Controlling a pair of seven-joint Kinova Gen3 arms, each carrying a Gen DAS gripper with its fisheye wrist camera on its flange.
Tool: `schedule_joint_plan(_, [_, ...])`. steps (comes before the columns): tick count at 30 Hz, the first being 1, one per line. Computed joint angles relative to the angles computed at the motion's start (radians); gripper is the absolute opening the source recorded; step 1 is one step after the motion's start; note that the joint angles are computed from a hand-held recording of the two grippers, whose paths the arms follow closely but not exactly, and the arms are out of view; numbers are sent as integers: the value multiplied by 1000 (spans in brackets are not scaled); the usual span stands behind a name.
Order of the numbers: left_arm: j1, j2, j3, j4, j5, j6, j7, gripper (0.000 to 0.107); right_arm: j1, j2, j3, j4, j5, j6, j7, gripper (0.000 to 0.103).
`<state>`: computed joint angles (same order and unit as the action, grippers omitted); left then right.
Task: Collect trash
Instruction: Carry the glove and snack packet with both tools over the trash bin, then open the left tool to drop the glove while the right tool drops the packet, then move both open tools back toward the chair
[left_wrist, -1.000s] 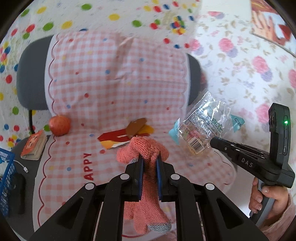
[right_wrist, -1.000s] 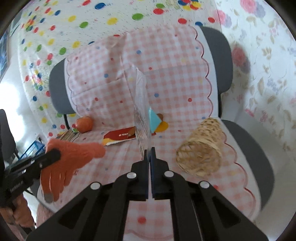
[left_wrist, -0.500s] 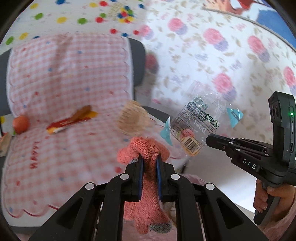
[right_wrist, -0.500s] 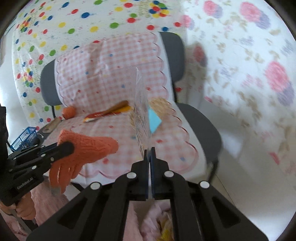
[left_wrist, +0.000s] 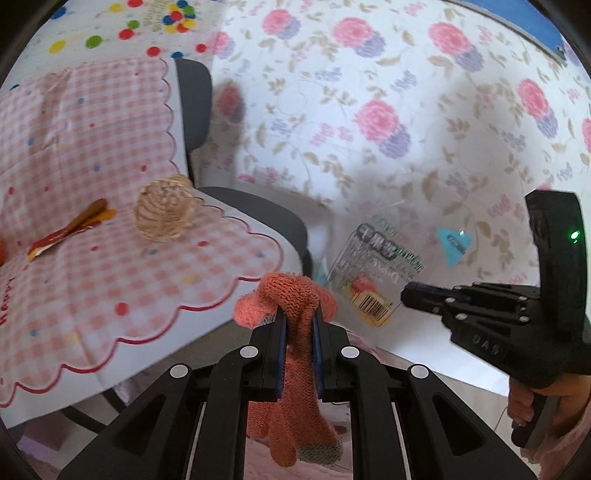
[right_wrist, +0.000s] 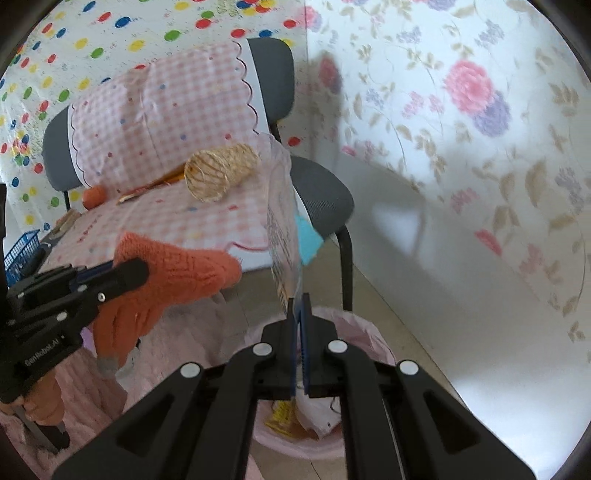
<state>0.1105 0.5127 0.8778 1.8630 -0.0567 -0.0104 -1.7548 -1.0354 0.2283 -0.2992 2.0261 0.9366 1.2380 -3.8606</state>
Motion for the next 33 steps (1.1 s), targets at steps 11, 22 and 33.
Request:
schedule_joint_plan(11, [173,44,-143,-121,67,100,-47,17,17,-14,-2,68,-44,-64,-38,2])
schedule_joint_plan(22, [240,51,-236,-169,178,121,-107,43,81,-6,27,117,-20,-180,-50,18])
schedule_joint_plan(33, [188,-11,-260,-114,204,79,-57,45,56,-14,15,90,-32,-92,-49,34])
